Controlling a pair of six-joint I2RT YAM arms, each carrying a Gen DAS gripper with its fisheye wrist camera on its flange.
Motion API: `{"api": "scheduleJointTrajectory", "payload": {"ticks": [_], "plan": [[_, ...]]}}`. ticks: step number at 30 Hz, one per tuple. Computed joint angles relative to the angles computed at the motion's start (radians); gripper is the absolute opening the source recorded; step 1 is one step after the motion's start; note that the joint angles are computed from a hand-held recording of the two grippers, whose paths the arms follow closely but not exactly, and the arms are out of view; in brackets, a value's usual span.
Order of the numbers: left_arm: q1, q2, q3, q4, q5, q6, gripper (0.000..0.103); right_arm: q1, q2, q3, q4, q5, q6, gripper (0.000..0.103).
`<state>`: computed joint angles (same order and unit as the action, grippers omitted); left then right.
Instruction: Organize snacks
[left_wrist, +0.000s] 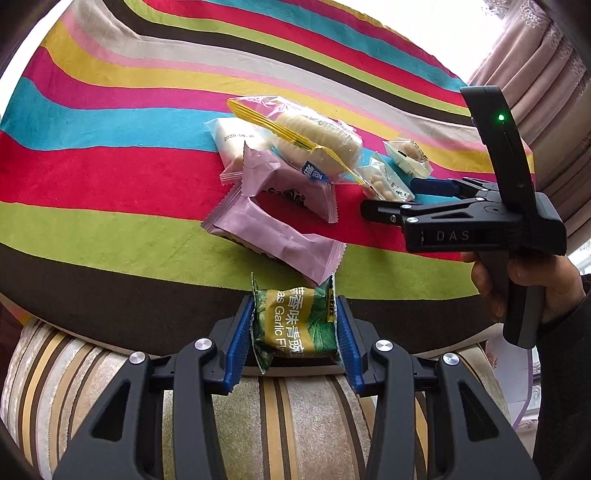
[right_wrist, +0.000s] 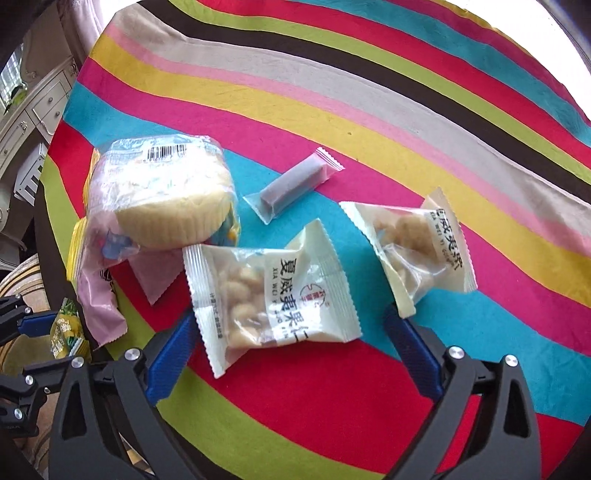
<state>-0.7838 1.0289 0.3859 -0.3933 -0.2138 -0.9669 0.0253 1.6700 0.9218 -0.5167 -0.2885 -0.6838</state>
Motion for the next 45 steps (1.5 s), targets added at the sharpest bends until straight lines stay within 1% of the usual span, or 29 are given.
{"api": "scheduleJointTrajectory", "payload": {"ticks": [4, 9, 10, 13, 15, 18, 19, 21, 22, 26, 28, 33, 35, 38, 39, 41, 45], "plan": [[0.009, -0.027, -0.017, -0.002, 0.0, 0.001, 0.041, 0.028, 0.04, 0.049, 0.003, 0.0, 0.044, 0.099], [0.025, -0.065, -0.038, -0.008, 0.002, -0.005, 0.041, 0.064, 0.029, 0.027, 0.055, 0.026, 0.085, 0.099], [0.019, -0.07, -0.04, -0.013, -0.003, -0.011, 0.041, 0.09, 0.02, 0.016, 0.069, 0.038, 0.108, 0.099], [0.02, -0.085, -0.044, -0.023, -0.006, -0.013, 0.041, 0.089, -0.028, -0.042, 0.098, 0.028, 0.114, 0.089], [0.019, -0.087, -0.044, -0.027, -0.01, -0.012, 0.041, 0.086, -0.045, -0.052, 0.101, 0.023, 0.121, 0.074], [-0.007, -0.078, -0.034, -0.037, -0.031, -0.031, 0.041, 0.066, -0.075, -0.068, 0.086, 0.001, 0.12, 0.066], [-0.013, -0.075, -0.029, -0.041, -0.036, -0.036, 0.041, 0.069, -0.078, -0.082, 0.101, -0.002, 0.13, 0.064], [-0.028, -0.065, -0.027, -0.04, -0.049, -0.048, 0.041, 0.061, -0.1, -0.102, 0.107, -0.005, 0.132, 0.051], [-0.036, -0.062, -0.024, -0.042, -0.056, -0.056, 0.041, 0.054, -0.109, -0.108, 0.1, -0.019, 0.131, 0.049], [-0.059, -0.058, -0.017, -0.053, -0.079, -0.076, 0.041, 0.048, -0.161, -0.166, 0.118, -0.026, 0.143, 0.048], [-0.077, -0.063, -0.01, -0.069, -0.097, -0.089, 0.041, 0.018, -0.189, -0.2, 0.12, -0.047, 0.136, 0.047], [-0.14, -0.068, 0.016, -0.12, -0.151, -0.14, 0.041, -0.047, -0.252, -0.251, 0.091, -0.089, 0.13, 0.044], [-0.166, -0.067, 0.03, -0.142, -0.168, -0.162, 0.041, -0.091, -0.293, -0.27, 0.066, -0.114, 0.111, 0.041], [-0.176, -0.077, 0.039, -0.161, -0.173, -0.169, 0.041, -0.146, -0.333, -0.282, 0.021, -0.134, 0.091, 0.04], [-0.18, -0.083, 0.04, -0.168, -0.174, -0.173, 0.041, -0.164, -0.342, -0.287, 0.008, -0.141, 0.082, 0.038], [-0.197, -0.089, 0.048, -0.181, -0.181, -0.187, 0.041, -0.254, -0.367, -0.301, -0.041, -0.175, 0.005, 0.038], [-0.235, -0.07, 0.07, -0.194, -0.198, -0.209, 0.041, -0.342, -0.399, -0.304, -0.11, -0.216, -0.054, 0.037]]}}
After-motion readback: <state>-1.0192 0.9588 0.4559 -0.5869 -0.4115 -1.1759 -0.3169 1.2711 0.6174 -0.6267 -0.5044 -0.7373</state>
